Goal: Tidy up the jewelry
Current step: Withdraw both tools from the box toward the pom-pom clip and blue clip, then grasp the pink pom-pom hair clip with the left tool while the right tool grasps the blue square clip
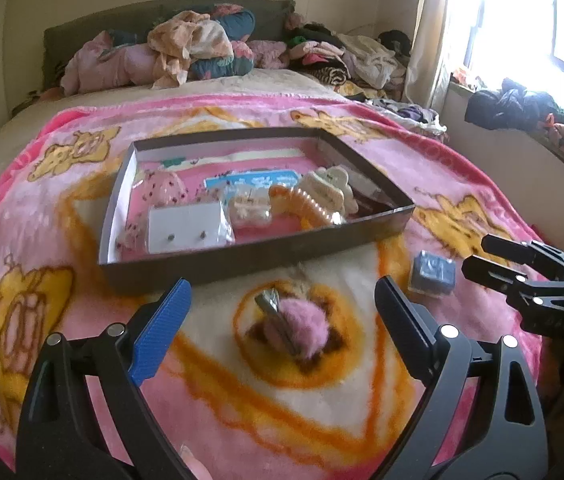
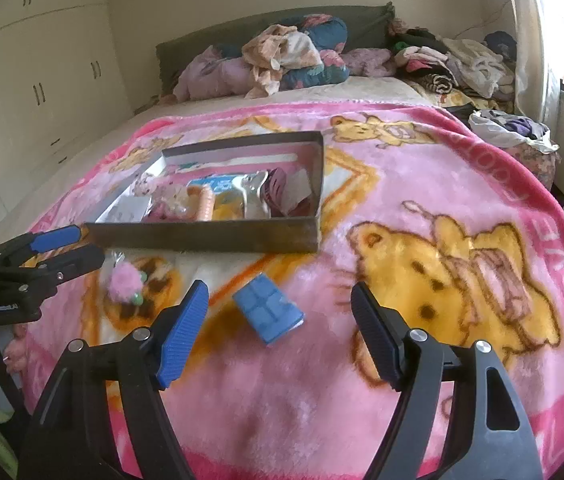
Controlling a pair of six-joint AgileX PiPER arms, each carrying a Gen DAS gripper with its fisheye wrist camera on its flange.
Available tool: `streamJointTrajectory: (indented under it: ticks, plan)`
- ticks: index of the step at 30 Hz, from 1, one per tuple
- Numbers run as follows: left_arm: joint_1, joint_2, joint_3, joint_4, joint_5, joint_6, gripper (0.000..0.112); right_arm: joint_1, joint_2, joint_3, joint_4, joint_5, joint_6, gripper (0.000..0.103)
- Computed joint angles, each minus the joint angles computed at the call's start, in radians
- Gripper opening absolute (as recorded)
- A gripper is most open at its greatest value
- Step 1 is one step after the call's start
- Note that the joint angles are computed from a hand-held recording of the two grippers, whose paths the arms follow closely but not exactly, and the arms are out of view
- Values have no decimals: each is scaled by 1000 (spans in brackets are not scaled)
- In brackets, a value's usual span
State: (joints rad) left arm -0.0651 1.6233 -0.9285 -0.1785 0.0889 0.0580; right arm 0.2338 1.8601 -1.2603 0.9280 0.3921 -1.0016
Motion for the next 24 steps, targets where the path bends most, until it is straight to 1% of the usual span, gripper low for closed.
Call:
streamJointTrajectory:
  ticks: [2, 3, 4, 6, 9, 10, 11, 12, 14, 15, 16, 17, 20, 21, 24]
  plan:
    - [-3, 3, 10, 89, -4, -85, 84, 5, 9, -4, -23, -1, 18, 71]
    - [-4, 6, 13, 109, -4, -106, 84, 7, 17, -9, -38, 0, 29, 71]
    - [-4, 9, 16, 96, -4, -92, 84, 10, 23, -11, -46, 0, 34, 71]
    - [-7, 21, 14, 171, 1, -169, 84, 14, 41, -25, -77, 5, 58, 71]
    - [-12, 34, 18, 180, -5, -182, 84, 26, 62, -41, -122, 5, 87, 71]
    - [-14, 42, 17, 233, -8, -234, 84, 30, 67, -44, -139, 1, 96, 71]
    - [-15, 51, 14, 246, -8, -247, 84, 33, 73, -50, -161, -1, 111, 71]
    - [-16, 56, 12, 221, -7, -225, 84, 39, 79, -54, -187, -7, 130, 71]
    - [-18, 75, 2, 233, -3, -239, 84, 50, 95, -65, -230, -14, 154, 71]
    - [-18, 82, 0, 216, -4, -222, 84, 57, 106, -76, -261, -13, 176, 71]
    - [-19, 92, -5, 239, -4, -245, 84, 60, 113, -83, -275, -11, 183, 71]
    - [-20, 98, -5, 242, -6, -250, 81, 62, 119, -87, -268, -12, 171, 71]
    - [-20, 119, -16, 136, -4, -155, 73, 69, 142, -118, -299, -6, 193, 70]
    - [-21, 124, -20, 141, -5, -159, 72, 70, 154, -134, -314, 1, 210, 69]
    - [-32, 134, -28, 252, -5, -272, 64, 68, 174, -163, -340, 13, 245, 64]
